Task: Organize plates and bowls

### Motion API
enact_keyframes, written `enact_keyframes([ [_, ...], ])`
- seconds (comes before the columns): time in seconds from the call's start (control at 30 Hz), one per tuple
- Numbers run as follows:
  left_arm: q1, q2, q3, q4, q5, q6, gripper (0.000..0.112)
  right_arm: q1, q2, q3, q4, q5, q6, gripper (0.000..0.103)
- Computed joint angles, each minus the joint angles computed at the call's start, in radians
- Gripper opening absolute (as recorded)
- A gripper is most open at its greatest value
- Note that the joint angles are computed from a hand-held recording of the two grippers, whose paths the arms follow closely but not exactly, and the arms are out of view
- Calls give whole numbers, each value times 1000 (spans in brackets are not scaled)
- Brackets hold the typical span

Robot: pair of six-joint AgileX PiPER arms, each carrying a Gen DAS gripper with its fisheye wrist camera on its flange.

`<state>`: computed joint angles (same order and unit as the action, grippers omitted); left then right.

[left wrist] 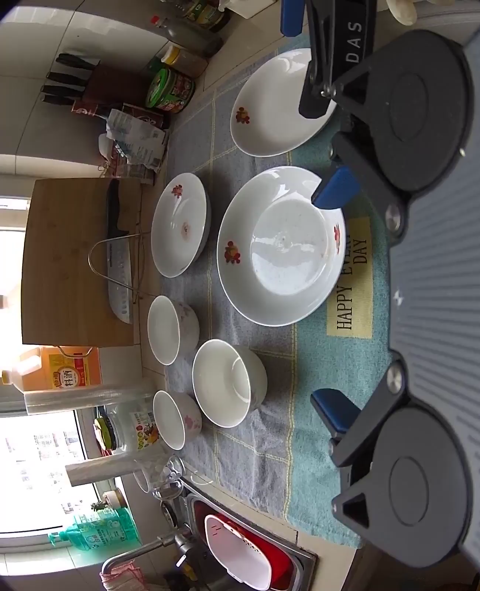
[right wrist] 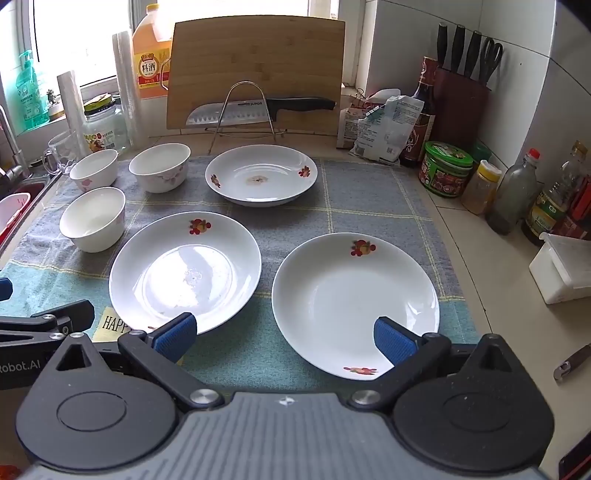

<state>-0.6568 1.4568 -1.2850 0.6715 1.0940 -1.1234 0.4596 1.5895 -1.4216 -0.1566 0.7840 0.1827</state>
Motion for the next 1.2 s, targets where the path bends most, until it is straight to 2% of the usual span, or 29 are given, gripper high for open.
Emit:
enact_keyframes([
  [1.2,-32,10,-32,23,58,-38,102,-13,-11,6,28,-16,-51,103],
])
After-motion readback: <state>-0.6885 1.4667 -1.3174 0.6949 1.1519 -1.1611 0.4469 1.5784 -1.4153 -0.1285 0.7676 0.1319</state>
